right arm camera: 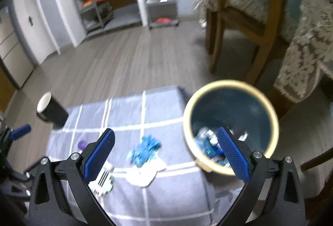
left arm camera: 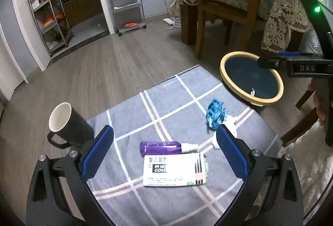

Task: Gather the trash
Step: 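Open both grippers over the bin and move back toward the rug, then grasp the crumpled blue glove with the right gripper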

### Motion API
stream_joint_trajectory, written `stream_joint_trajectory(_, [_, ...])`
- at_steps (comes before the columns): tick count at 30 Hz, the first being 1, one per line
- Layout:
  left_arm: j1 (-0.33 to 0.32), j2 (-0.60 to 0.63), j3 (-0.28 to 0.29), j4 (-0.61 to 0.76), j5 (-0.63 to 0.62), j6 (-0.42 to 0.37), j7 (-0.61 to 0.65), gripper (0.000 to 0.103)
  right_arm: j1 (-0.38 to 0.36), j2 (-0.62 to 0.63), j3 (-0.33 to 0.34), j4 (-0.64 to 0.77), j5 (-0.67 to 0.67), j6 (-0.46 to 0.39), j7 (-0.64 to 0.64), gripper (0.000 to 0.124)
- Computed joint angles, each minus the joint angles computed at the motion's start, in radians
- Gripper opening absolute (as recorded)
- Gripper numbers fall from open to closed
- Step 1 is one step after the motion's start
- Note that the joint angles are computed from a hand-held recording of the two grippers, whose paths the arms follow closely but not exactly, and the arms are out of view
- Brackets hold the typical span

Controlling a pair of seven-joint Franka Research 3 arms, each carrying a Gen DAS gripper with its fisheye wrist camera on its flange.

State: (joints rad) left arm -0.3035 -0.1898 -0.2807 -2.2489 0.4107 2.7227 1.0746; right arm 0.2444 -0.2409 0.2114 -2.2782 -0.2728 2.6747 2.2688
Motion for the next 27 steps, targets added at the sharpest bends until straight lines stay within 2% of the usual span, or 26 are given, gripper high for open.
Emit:
stream_joint_trajectory(4, [0.009,-0.014,0.008,-0.031,0.006,0.008,0.001,0.097,0.018,0.05,-0.003,0.043,0.009,-0.044,-0.027,0.098])
stream_joint_trajectory(9, [0.016,0.014,0.014,-0.024,-0.008,-0.018,0.002,0.097,0.059,0.127,-0.027,0.09,0.066,-0.097,-0.043,0.098])
stream_joint_trajectory(13, [0.019,0.03,0.013,-0.016,-0.001,-0.032,0.003,0.097,0.089,0.189,-0.05,0.12,0.107,-0.102,-0.043,0.095])
stream_joint_trajectory(18, [0.015,0.06,0.023,0.001,-0.039,-0.047,0.041,0.097,0.132,0.259,-0.068,0.153,0.208,-0.133,-0.081,0.077])
stream_joint_trajectory(23, [0.013,0.095,0.025,0.027,-0.069,-0.077,0.049,0.097,0.153,0.316,-0.083,0.176,0.277,-0.13,-0.114,0.066])
stream_joint_trajectory(27, [0.01,0.11,0.027,0.037,-0.097,-0.067,0.068,0.097,0.16,0.355,-0.094,0.198,0.324,-0.139,-0.133,0.058])
